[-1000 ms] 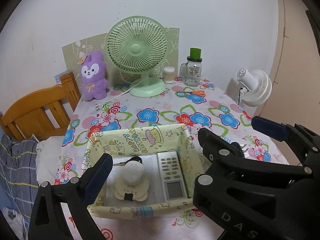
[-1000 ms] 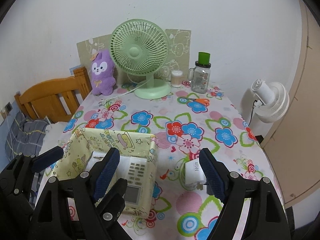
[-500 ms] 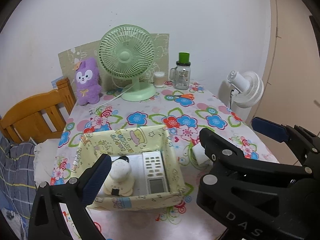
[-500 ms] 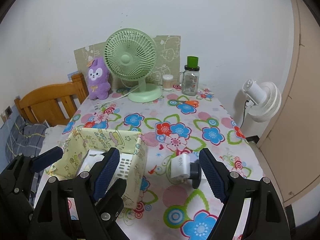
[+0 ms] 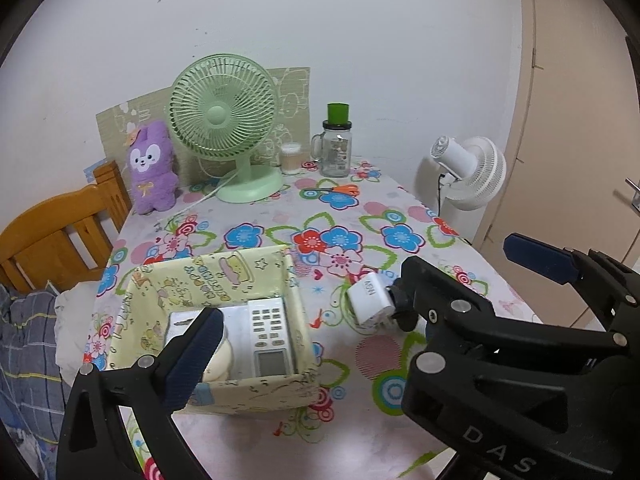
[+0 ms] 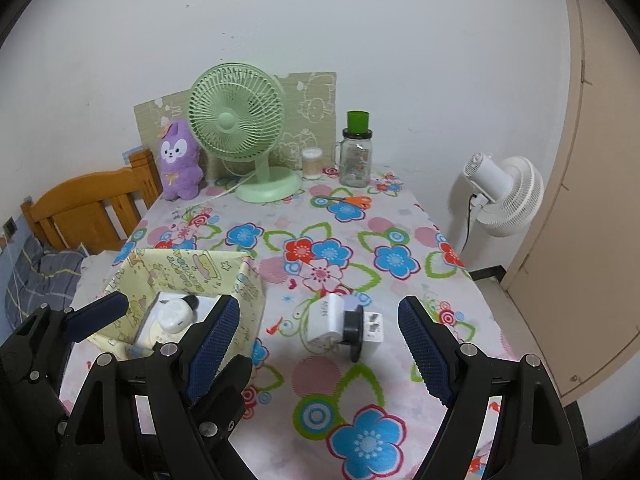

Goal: Organize rigid objects
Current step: 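Withdraw both tools from the box toward the white chargers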

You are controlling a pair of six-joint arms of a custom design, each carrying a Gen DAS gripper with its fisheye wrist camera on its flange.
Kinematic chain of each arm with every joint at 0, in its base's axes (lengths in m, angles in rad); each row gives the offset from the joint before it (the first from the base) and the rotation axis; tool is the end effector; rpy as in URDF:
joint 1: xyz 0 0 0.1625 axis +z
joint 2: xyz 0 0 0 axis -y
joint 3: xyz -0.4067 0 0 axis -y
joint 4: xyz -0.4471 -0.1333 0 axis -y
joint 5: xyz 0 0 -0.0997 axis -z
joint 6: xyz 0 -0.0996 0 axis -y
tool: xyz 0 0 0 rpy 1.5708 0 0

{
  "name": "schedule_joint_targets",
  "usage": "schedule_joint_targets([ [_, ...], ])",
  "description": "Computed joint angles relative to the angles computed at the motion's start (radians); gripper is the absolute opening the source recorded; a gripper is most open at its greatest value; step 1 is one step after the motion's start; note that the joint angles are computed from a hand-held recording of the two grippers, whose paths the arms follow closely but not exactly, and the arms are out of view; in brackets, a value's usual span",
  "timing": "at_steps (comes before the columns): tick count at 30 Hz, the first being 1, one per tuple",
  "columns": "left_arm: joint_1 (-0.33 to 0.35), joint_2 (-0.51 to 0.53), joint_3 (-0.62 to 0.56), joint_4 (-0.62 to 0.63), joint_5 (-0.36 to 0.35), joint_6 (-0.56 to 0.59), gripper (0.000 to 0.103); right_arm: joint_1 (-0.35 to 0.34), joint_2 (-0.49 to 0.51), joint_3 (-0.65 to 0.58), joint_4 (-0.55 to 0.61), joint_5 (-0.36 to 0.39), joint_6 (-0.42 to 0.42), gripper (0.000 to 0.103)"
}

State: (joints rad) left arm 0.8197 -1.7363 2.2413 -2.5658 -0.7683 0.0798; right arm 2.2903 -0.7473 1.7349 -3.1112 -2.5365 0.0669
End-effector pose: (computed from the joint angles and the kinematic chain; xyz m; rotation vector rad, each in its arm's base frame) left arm -0.1538 -0.4650 0.3332 0.7325 2.2885 -0.8980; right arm 0.4730 -0.4619 0.0699 0.4024 -2.2281 1.0366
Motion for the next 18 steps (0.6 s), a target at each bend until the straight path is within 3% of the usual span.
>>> schedule_joint_targets([
  [9, -0.023, 0.023, 0.024, -0.035, -0.003, 0.002, 0.102, -0.011, -0.036, 0.059, -0.052, -0.021, -0.02, 0.084],
  [14, -0.043, 0.06, 0.05, -0.127, 0.04, 0.061, 0.102, -0.025, -0.049, 0.083, -0.078, -0.026, -0.039, 0.084],
  [18, -0.034, 0.082, 0.043, -0.123, 0.004, 0.034, 0.102, -0.041, -0.064, 0.107, -0.093, -0.023, -0.045, 0.084],
])
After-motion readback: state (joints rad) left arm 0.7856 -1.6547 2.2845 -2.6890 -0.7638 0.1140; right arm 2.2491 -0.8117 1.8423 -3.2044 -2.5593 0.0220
